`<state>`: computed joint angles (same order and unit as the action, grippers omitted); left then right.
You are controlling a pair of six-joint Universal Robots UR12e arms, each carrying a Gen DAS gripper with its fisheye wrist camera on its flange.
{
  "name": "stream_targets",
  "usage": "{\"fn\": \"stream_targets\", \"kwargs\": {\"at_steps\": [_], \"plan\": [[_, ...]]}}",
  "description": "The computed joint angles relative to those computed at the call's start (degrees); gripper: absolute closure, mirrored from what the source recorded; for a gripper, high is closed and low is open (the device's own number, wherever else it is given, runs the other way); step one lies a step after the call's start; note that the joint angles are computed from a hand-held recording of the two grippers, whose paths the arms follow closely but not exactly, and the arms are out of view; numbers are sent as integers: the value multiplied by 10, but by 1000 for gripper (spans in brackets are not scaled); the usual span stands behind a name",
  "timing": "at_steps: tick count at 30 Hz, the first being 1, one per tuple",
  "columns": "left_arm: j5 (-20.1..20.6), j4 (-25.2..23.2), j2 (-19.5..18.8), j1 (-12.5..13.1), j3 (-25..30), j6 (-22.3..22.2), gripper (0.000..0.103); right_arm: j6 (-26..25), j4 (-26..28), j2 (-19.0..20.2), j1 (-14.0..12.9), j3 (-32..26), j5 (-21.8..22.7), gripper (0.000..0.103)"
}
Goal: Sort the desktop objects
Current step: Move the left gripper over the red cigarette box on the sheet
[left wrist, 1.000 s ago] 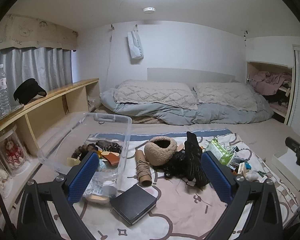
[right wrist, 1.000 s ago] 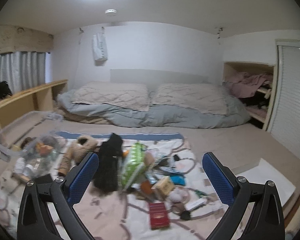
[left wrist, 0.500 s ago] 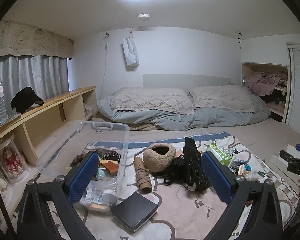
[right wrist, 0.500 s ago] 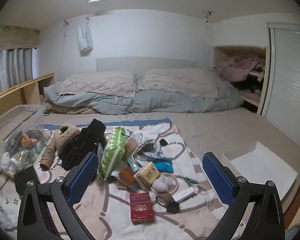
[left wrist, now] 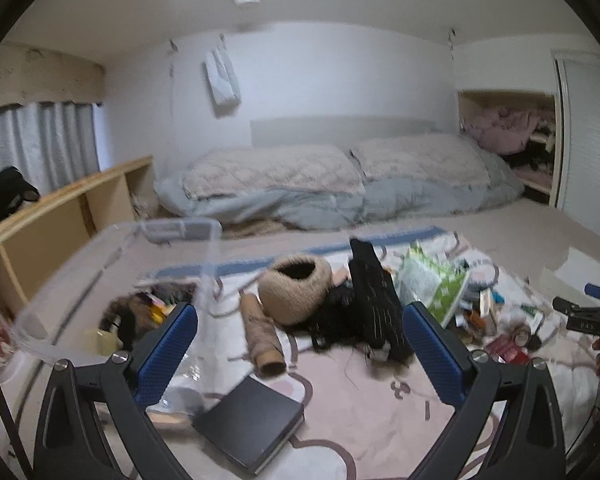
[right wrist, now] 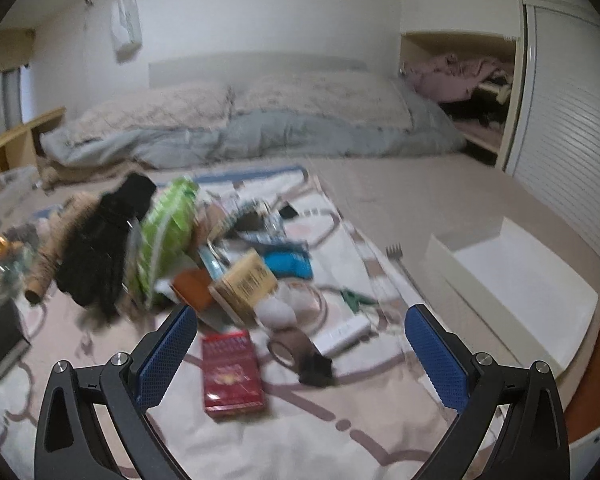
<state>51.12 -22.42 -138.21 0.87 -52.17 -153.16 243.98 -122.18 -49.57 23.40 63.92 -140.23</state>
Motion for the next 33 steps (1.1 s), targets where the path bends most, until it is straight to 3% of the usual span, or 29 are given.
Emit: {"fn": "stream_targets", "kwargs": {"at_steps": [8,18,28,33], "plan": [[-7,-93,-22,-13,21,99,0,72,80,5,-16,5,75,0],[3,-219,-54,-35,44,227,0,102,123,15,-33,3,126,0],[1,-304,-61,-43,40,332,0,70,143,39,-46,-25,153,0],[-4,-382,-65,-45,53,382,0,39,102,39,-49,-16,166,0]]}}
